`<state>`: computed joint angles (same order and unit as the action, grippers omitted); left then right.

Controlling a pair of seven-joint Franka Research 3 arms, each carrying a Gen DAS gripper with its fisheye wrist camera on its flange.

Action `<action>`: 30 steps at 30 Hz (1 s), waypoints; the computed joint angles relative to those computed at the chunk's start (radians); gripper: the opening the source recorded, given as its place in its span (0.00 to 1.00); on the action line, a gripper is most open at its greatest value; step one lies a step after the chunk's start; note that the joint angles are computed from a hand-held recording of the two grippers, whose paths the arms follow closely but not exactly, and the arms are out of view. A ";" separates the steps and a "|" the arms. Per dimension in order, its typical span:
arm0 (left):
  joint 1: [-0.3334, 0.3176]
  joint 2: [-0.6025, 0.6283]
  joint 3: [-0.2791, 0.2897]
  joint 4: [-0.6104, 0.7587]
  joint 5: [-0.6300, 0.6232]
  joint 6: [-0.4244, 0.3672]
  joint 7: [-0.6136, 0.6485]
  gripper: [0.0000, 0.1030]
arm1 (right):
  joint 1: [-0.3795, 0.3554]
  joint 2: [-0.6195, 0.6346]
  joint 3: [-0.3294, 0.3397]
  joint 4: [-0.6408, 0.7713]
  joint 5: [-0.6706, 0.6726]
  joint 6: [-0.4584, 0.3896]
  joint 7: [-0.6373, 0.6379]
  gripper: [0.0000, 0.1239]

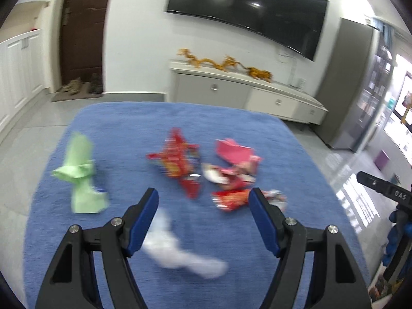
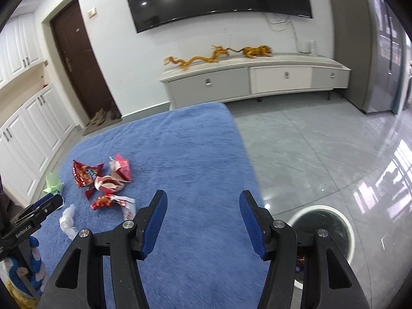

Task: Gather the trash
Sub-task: 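Grasp the green paper wrapper with the left tool while the right tool grasps the pink wrapper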

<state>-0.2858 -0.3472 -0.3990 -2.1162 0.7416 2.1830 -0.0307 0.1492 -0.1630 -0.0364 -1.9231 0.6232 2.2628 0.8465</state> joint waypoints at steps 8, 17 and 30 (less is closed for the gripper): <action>0.041 -0.164 -0.016 -0.115 0.041 -0.221 -0.082 0.81 | 0.052 0.086 0.046 0.080 0.040 -0.055 -0.038 0.47; 0.079 -0.196 0.075 -0.226 -0.038 -0.107 -0.068 0.80 | 0.110 0.219 0.106 0.203 0.079 -0.114 -0.059 0.48; 0.128 -0.228 0.118 -0.334 -0.144 0.118 -0.062 0.33 | 0.121 0.381 0.146 0.320 0.030 -0.171 -0.029 0.17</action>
